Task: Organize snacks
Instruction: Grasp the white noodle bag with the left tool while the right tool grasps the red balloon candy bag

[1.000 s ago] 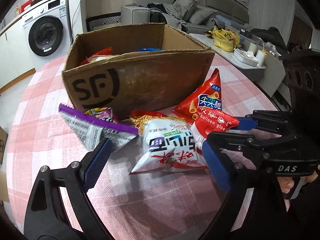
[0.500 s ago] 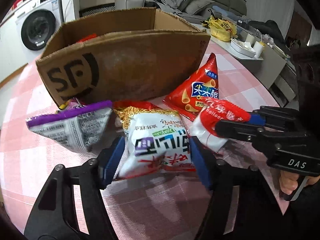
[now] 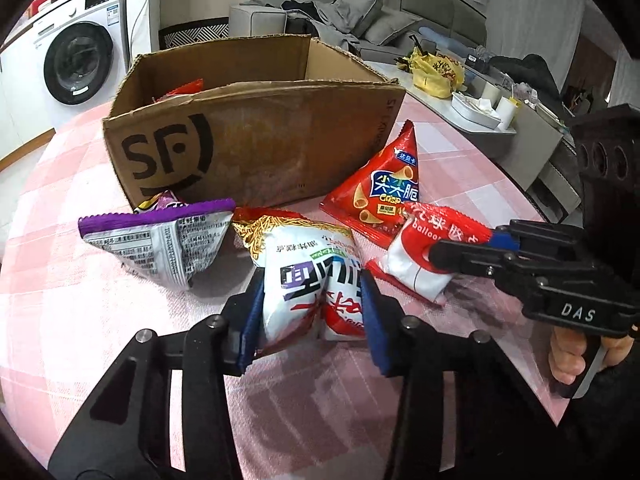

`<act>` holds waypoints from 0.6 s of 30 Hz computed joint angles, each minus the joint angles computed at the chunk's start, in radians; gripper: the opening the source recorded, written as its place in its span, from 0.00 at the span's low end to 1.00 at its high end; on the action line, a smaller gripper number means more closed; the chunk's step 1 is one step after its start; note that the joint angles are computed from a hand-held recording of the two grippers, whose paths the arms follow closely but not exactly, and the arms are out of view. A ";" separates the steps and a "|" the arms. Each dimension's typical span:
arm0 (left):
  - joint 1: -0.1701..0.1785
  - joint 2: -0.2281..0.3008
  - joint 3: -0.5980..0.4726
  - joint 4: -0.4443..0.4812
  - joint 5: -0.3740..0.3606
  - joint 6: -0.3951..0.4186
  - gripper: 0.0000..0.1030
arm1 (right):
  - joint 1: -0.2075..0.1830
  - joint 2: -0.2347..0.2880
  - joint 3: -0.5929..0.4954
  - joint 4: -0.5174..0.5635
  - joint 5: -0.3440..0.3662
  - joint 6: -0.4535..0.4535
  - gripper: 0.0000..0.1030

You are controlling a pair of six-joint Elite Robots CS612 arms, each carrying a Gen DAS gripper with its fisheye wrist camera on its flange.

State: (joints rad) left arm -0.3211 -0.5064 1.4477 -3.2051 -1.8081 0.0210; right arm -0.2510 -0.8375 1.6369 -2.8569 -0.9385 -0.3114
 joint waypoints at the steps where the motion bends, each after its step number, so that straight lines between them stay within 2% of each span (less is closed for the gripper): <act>1: 0.002 -0.002 0.005 -0.008 -0.003 -0.003 0.40 | 0.000 -0.001 0.003 -0.008 0.001 0.003 0.22; 8: 0.019 -0.025 0.048 -0.069 -0.023 -0.024 0.40 | 0.000 -0.011 0.013 -0.031 0.018 0.008 0.22; 18: 0.042 -0.070 0.108 -0.157 -0.023 -0.040 0.40 | -0.010 -0.028 0.029 -0.120 0.054 0.058 0.22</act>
State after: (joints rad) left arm -0.2795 -0.5768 1.5561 -3.3616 -1.8309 -0.0191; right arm -0.2605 -0.8651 1.6654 -2.9766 -0.8848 -0.2539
